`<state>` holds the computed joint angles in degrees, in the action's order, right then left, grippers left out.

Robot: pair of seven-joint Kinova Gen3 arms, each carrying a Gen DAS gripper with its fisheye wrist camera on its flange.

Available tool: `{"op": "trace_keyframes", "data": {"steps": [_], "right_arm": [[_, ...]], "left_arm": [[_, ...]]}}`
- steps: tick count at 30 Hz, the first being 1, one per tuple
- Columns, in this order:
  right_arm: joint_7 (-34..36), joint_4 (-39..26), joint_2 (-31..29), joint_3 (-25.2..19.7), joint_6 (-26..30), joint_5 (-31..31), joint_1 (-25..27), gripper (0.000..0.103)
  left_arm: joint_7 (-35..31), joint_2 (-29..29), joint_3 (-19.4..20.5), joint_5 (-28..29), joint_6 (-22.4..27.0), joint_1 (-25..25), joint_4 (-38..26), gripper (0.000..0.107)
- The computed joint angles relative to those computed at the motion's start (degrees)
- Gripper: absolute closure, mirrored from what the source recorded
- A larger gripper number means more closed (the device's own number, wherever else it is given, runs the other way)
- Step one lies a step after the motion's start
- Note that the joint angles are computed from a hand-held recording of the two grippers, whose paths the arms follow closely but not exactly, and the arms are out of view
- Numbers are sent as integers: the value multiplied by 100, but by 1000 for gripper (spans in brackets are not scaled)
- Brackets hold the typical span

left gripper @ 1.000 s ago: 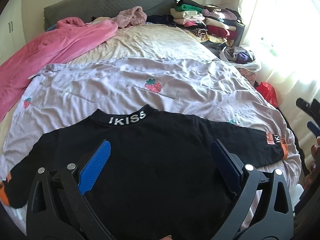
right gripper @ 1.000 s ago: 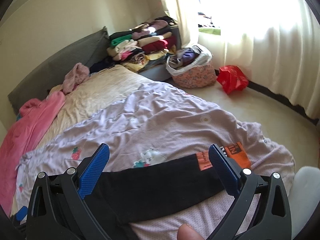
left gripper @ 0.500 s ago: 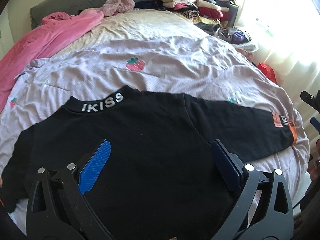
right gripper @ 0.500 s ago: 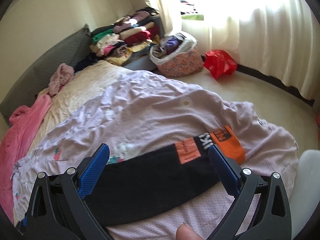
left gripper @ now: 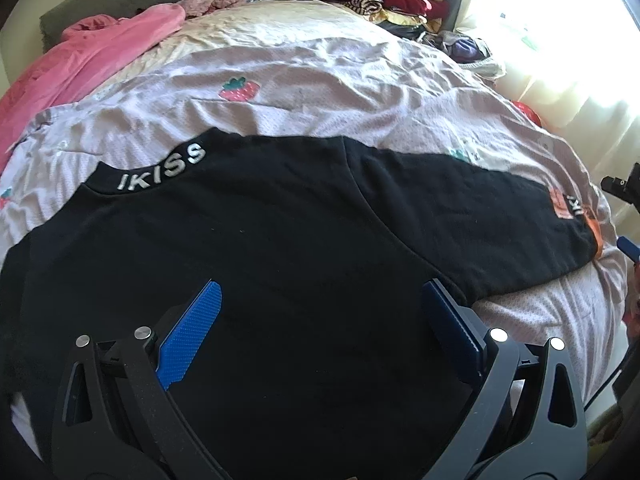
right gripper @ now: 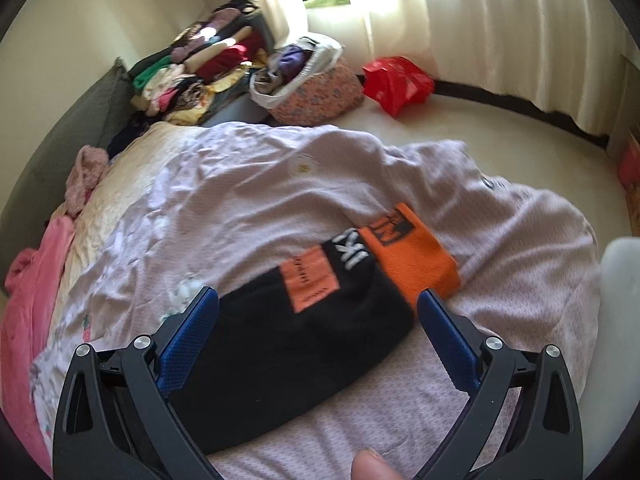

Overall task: Fold small clothes
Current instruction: 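Move the right gripper toward the orange cuff of the sleeve, then close the right gripper on the orange cuff and lift it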

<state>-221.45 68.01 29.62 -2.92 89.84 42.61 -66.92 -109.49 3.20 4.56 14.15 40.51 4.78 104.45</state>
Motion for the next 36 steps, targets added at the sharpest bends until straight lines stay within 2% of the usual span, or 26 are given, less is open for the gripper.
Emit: {"op": "trace_keyframes", "data": {"steps": [2,6,12,14,21,29,30,32,34,36], "right_arm": [[-256,210,-78,-4,-162,-49,22,4],[-572,462,-163,-78,-374,-153,121,4],[-980,880,-295,-156,-852,-113,224,8],[-1129,1034,-356,-180,-1036,-97,253,20],[-1421,1451,-513,-209,-1351,1,397,22],[-2034,2146,-750,-316,-1974,333,566,23],[-2095,2170,-752,-328,-1959,351,559,31],[-2273,2272,-796,-359,-1984,425,523,68],[-2472,2412,-852,-394,-2073,619,480,76],[-2508,2401,-867,-446,-1936,805,387,82]], "left_arm": [[-145,30,11,99,-84,-11,71,14],[-697,105,-2,647,-48,-172,135,14],[-596,128,3,483,-202,-122,221,14],[-574,139,-2,456,-234,-128,240,14],[-559,205,3,434,-300,-175,267,14],[-717,196,11,654,-378,-256,340,14],[-748,181,5,690,-379,-271,357,14],[-786,161,-12,754,-348,-301,366,14],[-845,129,-30,829,-338,-333,389,14],[-887,83,-54,914,-320,-363,412,14]]}}
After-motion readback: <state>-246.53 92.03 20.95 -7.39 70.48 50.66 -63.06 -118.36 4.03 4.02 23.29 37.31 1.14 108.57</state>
